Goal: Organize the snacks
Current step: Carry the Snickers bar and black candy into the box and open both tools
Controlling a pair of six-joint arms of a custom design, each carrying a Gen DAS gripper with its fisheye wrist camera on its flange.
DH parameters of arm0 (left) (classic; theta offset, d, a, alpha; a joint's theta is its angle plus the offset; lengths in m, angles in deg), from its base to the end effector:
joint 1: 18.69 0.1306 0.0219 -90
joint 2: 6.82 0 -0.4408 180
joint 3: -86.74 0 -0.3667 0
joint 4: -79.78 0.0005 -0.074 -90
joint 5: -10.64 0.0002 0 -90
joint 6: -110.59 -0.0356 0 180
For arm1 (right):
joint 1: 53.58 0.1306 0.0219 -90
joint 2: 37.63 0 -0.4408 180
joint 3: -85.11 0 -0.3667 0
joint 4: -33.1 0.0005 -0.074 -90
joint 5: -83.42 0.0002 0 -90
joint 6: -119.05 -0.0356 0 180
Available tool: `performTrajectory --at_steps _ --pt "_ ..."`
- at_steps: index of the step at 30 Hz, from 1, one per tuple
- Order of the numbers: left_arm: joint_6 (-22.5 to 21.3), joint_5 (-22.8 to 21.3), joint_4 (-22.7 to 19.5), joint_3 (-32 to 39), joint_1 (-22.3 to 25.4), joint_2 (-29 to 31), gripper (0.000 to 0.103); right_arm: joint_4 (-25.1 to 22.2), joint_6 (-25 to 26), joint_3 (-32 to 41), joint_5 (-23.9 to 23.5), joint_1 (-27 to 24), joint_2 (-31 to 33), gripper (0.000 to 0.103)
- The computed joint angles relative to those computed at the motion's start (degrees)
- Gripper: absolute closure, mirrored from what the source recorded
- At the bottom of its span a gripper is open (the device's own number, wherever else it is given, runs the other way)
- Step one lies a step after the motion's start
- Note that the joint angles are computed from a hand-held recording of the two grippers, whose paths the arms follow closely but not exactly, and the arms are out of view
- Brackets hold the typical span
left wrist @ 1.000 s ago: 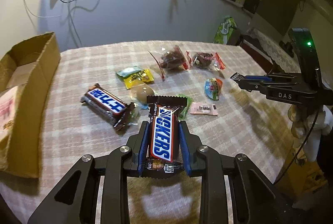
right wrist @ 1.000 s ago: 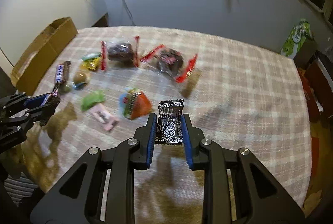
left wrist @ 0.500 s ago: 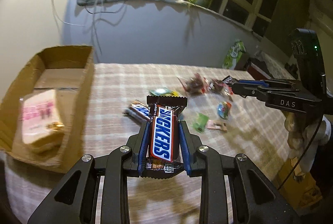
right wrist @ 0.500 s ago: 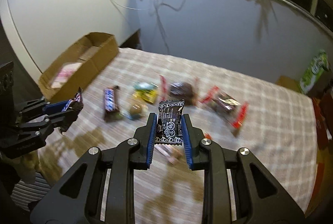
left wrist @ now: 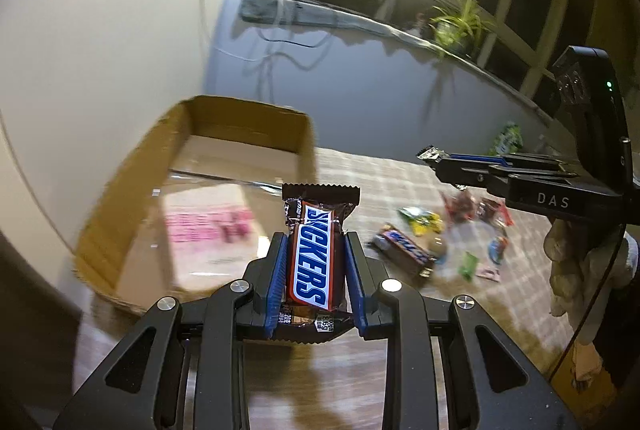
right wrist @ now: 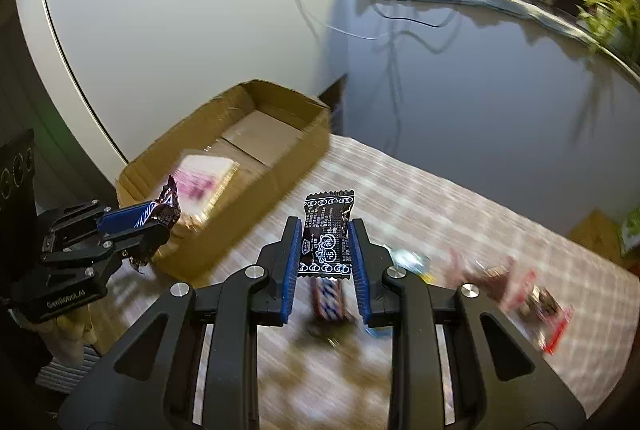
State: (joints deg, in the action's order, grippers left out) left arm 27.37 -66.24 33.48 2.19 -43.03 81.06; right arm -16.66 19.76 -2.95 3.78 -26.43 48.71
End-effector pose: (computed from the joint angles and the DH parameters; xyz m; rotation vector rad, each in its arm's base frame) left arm 0.4099 -0.1948 0.5513 0.4724 2.2343 -0.5461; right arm 0.3918 0.1932 0.5302 -0.2730 2.3122 0.1072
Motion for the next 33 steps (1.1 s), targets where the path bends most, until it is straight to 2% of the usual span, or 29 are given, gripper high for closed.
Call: performTrajectory --at_steps 7,15,27,29,31,33 --pt "0.15 -0.42 -0.17 -0.24 3.32 0.29 0.077 0.20 0.72 6.27 -2.53 1.42 7.01 0.078" --pt "0.82 -1.46 -0.31 -0.25 4.79 0.86 0.077 -0.13 2.22 11.14 -4.62 2.38 12.75 0.078" --pt "1.30 -2.31 -0.38 -0.01 5.23 1.14 0.076 -0.02 2.69 13.52 -6.91 2.93 16.10 0.077" --pt "1.25 -2.25 -0.38 0.06 5.23 1.17 0.074 0.07 2.56 13.68 -6.88 2.99 16.16 0.071" --pt "1.36 -3.34 -0.31 0.11 5.08 1.09 0.059 0.76 2.54 13.37 -6.34 3.08 15.86 0.044" --pt "1.54 -3.12 0.01 0.04 5.21 0.97 0.056 1.74 2.60 12.79 -6.09 3.13 15.34 0.036"
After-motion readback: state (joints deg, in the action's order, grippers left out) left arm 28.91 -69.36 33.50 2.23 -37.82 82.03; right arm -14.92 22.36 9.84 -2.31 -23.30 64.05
